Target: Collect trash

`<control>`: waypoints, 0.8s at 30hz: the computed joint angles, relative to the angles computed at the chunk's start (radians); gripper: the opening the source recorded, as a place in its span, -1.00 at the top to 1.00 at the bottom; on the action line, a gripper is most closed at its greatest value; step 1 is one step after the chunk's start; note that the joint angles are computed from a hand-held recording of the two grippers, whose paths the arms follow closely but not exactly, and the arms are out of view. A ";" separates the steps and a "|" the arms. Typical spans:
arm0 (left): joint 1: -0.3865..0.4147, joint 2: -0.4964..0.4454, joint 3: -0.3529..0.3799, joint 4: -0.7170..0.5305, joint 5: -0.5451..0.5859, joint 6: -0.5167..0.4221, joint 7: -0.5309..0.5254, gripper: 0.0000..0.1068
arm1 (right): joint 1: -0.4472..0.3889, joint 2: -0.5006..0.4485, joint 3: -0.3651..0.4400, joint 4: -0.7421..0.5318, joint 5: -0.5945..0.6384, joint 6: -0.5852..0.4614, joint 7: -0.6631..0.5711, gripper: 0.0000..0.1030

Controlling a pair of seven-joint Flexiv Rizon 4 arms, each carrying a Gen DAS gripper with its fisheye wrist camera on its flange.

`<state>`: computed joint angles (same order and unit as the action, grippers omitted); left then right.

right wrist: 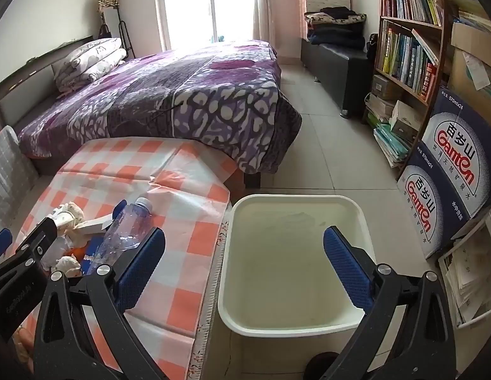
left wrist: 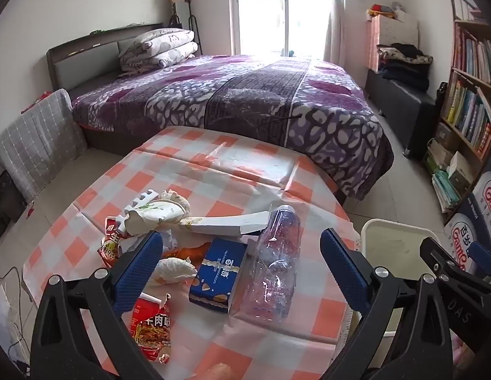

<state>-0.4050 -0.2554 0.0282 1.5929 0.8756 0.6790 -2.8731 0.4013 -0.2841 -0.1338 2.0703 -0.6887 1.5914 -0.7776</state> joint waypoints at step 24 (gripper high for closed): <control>0.014 -0.007 0.007 0.014 -0.046 0.023 0.013 -0.81 | 0.051 -0.008 -0.042 -0.002 -0.020 0.009 0.042 -0.87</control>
<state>-0.3913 -0.2622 0.0351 1.6073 0.8299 0.7017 -2.8603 0.4519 -0.2918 -0.1762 2.0684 -0.7083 1.6008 -0.7354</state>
